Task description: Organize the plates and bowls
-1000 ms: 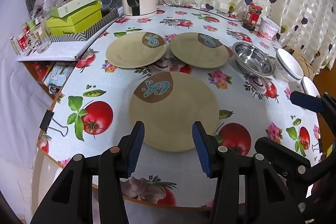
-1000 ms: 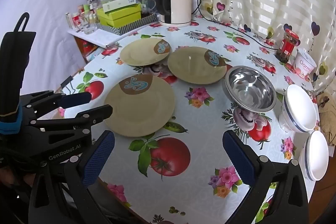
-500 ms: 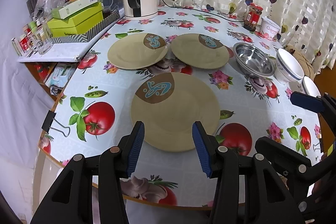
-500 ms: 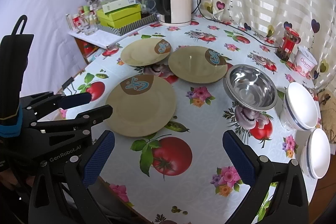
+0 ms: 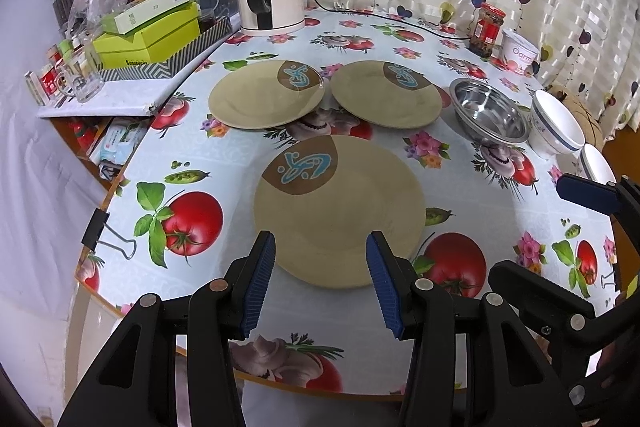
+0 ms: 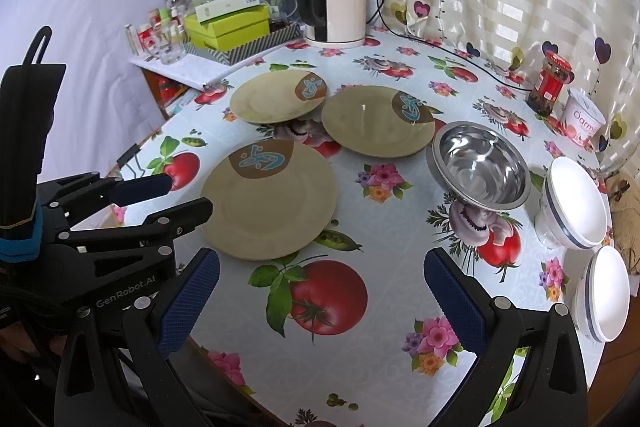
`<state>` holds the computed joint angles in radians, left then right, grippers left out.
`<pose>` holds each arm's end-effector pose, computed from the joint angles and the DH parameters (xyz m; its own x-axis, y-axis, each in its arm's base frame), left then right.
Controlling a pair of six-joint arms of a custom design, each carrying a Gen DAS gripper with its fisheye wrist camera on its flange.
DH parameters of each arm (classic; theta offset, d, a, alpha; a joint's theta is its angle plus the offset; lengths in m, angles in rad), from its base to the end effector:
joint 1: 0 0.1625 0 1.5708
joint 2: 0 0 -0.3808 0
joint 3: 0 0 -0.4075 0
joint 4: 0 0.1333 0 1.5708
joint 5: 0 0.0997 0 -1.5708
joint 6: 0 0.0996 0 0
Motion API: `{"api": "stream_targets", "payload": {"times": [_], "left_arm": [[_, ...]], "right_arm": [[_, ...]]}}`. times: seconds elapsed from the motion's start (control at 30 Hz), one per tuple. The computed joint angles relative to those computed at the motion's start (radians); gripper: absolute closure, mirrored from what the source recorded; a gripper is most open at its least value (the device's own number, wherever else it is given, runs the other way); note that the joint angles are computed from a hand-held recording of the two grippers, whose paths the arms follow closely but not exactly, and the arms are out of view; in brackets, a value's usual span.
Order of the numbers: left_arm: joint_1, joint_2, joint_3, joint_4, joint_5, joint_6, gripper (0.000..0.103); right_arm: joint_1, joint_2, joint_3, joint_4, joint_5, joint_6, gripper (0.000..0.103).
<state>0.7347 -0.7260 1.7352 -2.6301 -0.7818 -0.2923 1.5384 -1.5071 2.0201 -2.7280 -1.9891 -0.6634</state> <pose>-0.3121 -0.5568 0.0053 -0.6911 0.2849 -0.6643 0.5660 0.7849 -0.2522 0.0762 -0.5164 0.3296 -0.7293 -0.2767 0.6257 -0.5371 0.7980 -0.2732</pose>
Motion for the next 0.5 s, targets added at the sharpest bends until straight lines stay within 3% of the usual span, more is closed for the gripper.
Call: {"api": "stream_targets", "payload": {"times": [0.5], "left_arm": [[0.009, 0.014, -0.011, -0.003, -0.008, -0.005, 0.054]], "right_arm": [[-0.007, 0.012, -0.008, -0.004, 0.006, -0.002, 0.000]]}}
